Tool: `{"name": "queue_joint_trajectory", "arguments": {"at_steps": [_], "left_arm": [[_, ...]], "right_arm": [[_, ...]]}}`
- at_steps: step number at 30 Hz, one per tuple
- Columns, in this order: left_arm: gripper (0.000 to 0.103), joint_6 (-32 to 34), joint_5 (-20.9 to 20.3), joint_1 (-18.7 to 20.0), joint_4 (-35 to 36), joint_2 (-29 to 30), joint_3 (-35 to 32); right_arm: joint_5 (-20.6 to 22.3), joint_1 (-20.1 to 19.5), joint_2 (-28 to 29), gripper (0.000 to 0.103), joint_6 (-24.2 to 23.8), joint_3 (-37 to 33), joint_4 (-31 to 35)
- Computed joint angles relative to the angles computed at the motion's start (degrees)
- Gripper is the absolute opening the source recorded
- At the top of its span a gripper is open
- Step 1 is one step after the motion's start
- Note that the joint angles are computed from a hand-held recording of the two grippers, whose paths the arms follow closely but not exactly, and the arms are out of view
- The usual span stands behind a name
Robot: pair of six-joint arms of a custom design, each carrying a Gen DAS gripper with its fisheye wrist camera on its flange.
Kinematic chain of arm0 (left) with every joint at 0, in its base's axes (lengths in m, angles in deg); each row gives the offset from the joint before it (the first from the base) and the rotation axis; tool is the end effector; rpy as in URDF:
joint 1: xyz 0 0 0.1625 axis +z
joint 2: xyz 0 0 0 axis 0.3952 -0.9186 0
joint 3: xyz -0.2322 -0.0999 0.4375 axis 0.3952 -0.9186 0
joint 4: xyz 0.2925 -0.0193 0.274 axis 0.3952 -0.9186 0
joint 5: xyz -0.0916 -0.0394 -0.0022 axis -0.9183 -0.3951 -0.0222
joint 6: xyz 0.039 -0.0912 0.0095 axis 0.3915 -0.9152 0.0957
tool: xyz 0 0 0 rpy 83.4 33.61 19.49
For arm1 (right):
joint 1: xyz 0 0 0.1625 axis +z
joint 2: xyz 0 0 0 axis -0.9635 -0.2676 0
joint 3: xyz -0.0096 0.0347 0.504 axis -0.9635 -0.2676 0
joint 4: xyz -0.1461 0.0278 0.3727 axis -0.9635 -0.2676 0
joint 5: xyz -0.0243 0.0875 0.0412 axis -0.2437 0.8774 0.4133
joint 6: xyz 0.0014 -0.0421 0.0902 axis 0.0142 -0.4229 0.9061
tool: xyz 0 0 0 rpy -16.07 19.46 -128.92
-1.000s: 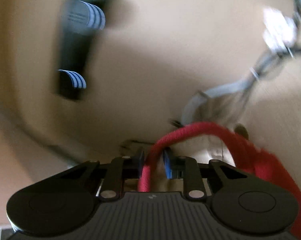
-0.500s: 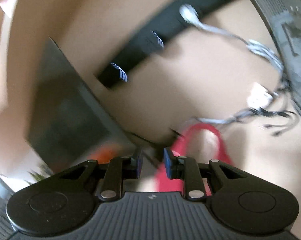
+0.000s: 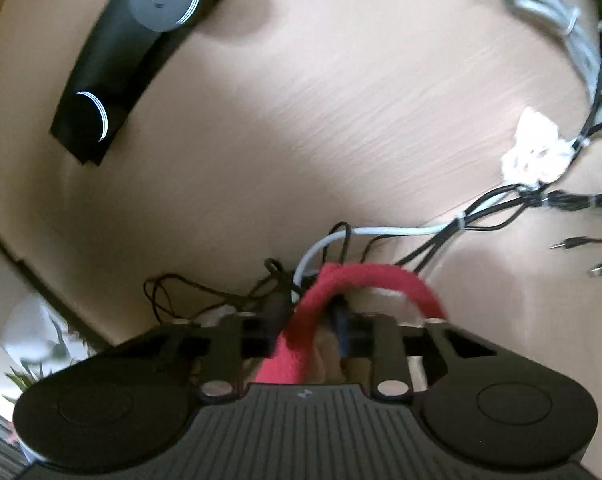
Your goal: Fold clothes
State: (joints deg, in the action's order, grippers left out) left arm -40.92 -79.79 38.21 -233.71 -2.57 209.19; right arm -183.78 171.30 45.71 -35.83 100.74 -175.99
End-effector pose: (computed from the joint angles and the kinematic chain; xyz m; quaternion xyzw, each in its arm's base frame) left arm -0.0860 -0.4940 0.2061 0.3217 0.9109 -0.2363 0.1042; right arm 0.1962 -0.6564 0.1645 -0.0136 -0.8889 0.4569 0.0318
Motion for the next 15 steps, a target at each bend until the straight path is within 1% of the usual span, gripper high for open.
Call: {"name": "queue_joint_trajectory", "arguments": {"at_steps": [2,4,7,9,10,12,15], "left_arm": [[0.1,-0.69,0.81,0.41,-0.02,-0.33,0.07],[0.1,-1.11,0.71,0.93,-0.11,-0.3,-0.18],[0.1,-1.06,-0.75,1.47,-0.22,0.38,-1.25],[0.1,-1.27,-2.12,1.64,-0.5,1.17,-2.19],[0.1,-1.26,-2.91,1.77,-0.6,1.51,-2.79],[0.1,-1.16,-4.3,1.97,-0.95,1.93,-3.85],[0.1,-1.26,-6.17,2.06,-1.84,2.38,-5.27]], "right_arm": [[3.04,-0.09,-0.23,0.014,-0.86,0.93,-2.83],[7.87,-0.11,-1.76,0.014,-3.89,3.95,-6.68],[16.18,0.76,-5.91,0.014,-7.69,11.54,-11.53],[20.2,2.06,-8.86,0.014,-10.59,16.64,-13.12],[21.13,2.96,-10.1,0.014,-12.42,18.84,-13.44],[21.52,4.79,-12.25,0.014,-15.72,23.25,-13.75],[20.98,6.51,-13.74,0.014,-18.36,29.3,-13.93]]}}
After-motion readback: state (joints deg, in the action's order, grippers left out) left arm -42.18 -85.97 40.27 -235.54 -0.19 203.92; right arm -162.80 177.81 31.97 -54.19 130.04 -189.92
